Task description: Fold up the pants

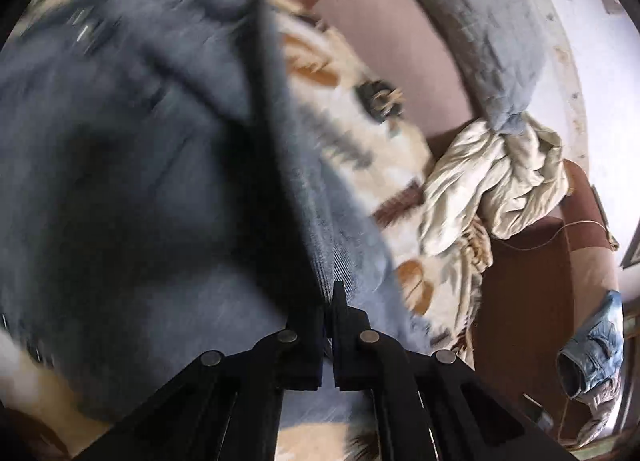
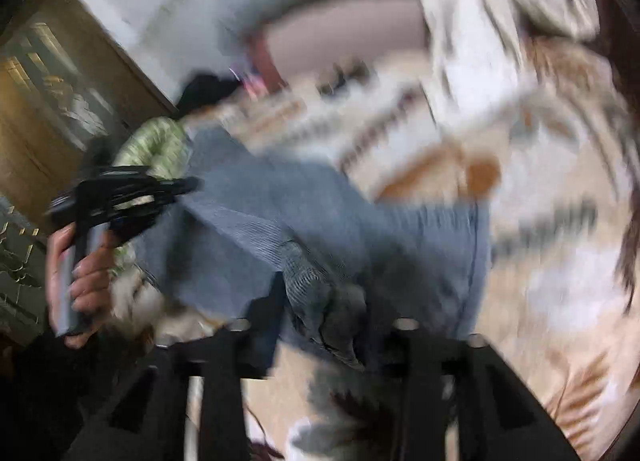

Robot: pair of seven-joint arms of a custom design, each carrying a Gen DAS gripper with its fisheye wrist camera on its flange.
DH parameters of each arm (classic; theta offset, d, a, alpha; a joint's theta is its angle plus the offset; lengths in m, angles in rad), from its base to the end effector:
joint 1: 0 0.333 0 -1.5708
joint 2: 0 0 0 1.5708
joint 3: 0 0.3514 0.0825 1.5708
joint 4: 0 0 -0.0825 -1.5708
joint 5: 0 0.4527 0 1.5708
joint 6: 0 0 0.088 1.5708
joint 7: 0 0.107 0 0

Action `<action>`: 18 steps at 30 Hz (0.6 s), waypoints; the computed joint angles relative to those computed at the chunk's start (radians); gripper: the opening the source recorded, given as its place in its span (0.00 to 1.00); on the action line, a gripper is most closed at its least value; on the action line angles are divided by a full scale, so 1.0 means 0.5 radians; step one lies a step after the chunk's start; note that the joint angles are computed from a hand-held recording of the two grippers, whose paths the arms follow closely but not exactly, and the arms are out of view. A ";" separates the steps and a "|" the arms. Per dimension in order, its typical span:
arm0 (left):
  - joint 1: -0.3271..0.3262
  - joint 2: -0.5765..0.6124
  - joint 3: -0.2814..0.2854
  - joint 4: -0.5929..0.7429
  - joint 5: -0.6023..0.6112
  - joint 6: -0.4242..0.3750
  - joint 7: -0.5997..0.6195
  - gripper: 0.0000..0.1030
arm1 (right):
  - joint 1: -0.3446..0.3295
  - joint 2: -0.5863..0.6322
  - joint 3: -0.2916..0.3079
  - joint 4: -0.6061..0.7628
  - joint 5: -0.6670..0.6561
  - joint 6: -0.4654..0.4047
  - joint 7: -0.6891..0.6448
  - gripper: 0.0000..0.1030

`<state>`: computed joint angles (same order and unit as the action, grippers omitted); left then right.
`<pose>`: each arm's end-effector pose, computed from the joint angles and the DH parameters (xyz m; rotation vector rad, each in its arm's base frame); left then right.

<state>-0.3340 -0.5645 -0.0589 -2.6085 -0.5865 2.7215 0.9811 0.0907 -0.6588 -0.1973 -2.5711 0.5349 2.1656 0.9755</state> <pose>0.4277 -0.1567 0.5077 2.4866 -1.2324 1.0789 0.4188 -0.0287 0.5083 -1.9889 1.5280 0.0785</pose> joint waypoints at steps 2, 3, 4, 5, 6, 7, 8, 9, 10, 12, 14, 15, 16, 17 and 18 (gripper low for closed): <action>-0.010 -0.034 0.004 -0.045 -0.016 0.010 -0.002 0.03 | -0.018 0.014 -0.023 0.008 0.003 -0.093 0.053 0.55; 0.017 -0.065 -0.017 -0.068 0.013 0.013 -0.026 0.03 | -0.013 -0.010 -0.072 -0.006 0.083 -0.126 0.052 0.56; 0.048 -0.089 -0.042 -0.084 0.052 0.020 -0.059 0.03 | -0.019 -0.014 -0.094 -0.005 0.140 -0.134 0.064 0.61; 0.049 -0.108 -0.045 -0.099 0.071 0.023 -0.069 0.03 | -0.028 -0.017 -0.113 -0.007 0.206 -0.125 0.086 0.64; 0.049 -0.120 -0.039 -0.104 0.087 0.021 -0.075 0.03 | -0.033 -0.009 -0.128 -0.001 0.264 -0.118 0.101 0.65; 0.074 -0.135 -0.052 -0.106 0.120 -0.006 -0.112 0.03 | -0.030 0.007 -0.167 0.014 0.350 -0.129 0.107 0.65; 0.088 -0.143 -0.058 -0.109 0.146 -0.029 -0.141 0.03 | -0.023 0.027 -0.220 0.029 0.465 -0.140 0.096 0.65; 0.088 -0.133 -0.054 -0.100 0.162 -0.055 -0.154 0.03 | -0.033 0.044 -0.242 0.033 0.543 -0.133 0.088 0.65; 0.085 -0.132 -0.045 -0.100 0.173 -0.087 -0.159 0.03 | -0.063 0.052 -0.241 0.026 0.605 -0.093 0.111 0.65; 0.094 -0.117 -0.049 -0.101 0.190 -0.122 -0.190 0.03 | -0.173 0.054 -0.080 0.002 0.467 0.059 0.251 0.65; 0.099 -0.113 -0.060 -0.101 0.213 -0.127 -0.204 0.04 | -0.201 0.085 0.033 0.004 0.273 0.118 0.371 0.65; 0.095 -0.110 -0.060 -0.097 0.218 -0.130 -0.207 0.04 | -0.186 0.107 0.072 0.012 0.197 0.132 0.409 0.65; 0.094 -0.107 -0.062 -0.092 0.224 -0.136 -0.212 0.04 | -0.165 0.117 0.086 0.015 0.150 0.151 0.425 0.64; 0.093 -0.107 -0.064 -0.089 0.230 -0.137 -0.214 0.04 | -0.158 0.127 0.102 0.017 0.098 0.173 0.463 0.64; 0.091 -0.104 -0.064 -0.084 0.237 -0.140 -0.211 0.05 | -0.151 0.156 0.121 0.025 0.048 0.188 0.518 0.63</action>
